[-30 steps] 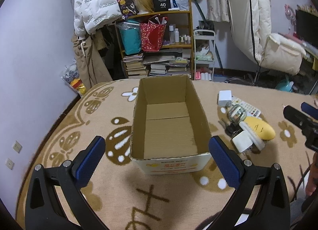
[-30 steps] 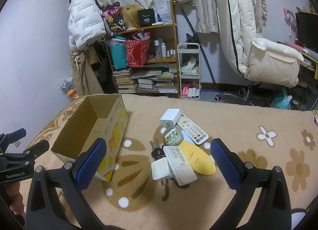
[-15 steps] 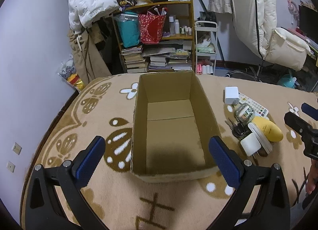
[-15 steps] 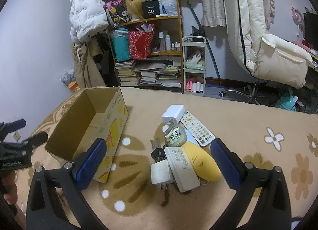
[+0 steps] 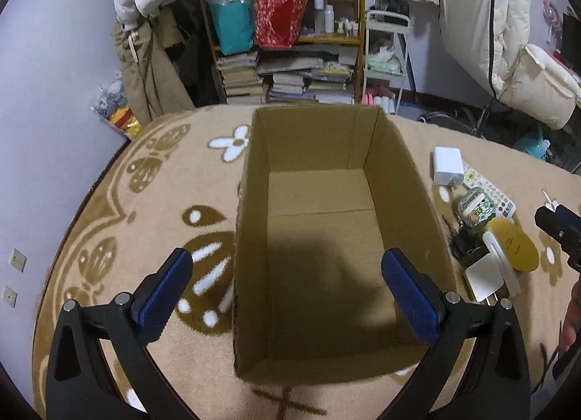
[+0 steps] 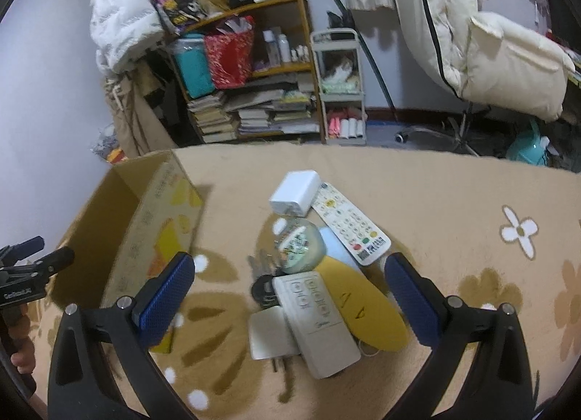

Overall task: Organize rigid objects
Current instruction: 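Move the left gripper to the cardboard box wall and grasp it, then grasp the white rectangular remote with the right gripper while the left gripper holds the box wall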

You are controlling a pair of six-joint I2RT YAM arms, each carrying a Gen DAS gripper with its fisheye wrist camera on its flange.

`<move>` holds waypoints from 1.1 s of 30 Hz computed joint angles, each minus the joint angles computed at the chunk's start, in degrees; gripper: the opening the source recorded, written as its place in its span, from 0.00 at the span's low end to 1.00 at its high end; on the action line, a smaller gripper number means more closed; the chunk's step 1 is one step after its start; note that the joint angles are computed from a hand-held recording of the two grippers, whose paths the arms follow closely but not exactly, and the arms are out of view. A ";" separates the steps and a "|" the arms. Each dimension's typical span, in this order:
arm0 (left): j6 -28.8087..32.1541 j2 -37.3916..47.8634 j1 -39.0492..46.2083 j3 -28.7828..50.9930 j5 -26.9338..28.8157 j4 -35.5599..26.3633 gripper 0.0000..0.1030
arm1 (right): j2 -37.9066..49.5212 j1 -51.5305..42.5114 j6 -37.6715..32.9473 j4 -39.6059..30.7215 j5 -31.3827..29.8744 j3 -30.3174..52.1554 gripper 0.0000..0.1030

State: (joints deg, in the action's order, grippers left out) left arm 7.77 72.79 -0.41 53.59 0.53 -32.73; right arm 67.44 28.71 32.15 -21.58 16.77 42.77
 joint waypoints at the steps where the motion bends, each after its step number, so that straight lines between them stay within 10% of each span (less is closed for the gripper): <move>1: -0.20 1.00 0.17 0.24 -0.05 0.14 1.00 | 0.57 -0.54 -0.14 0.64 -0.53 -0.35 1.00; 13: -0.70 8.65 4.11 3.23 3.55 -2.09 0.91 | 5.91 -2.70 -0.47 2.51 -4.12 -1.77 1.00; 25: -0.92 13.04 4.32 4.73 2.87 -5.31 0.42 | 9.31 -4.72 1.11 0.79 -10.05 -2.00 0.99; 33: -2.13 15.92 6.19 6.42 3.51 -7.68 0.22 | 12.50 -4.87 1.44 0.32 -12.13 -1.63 0.75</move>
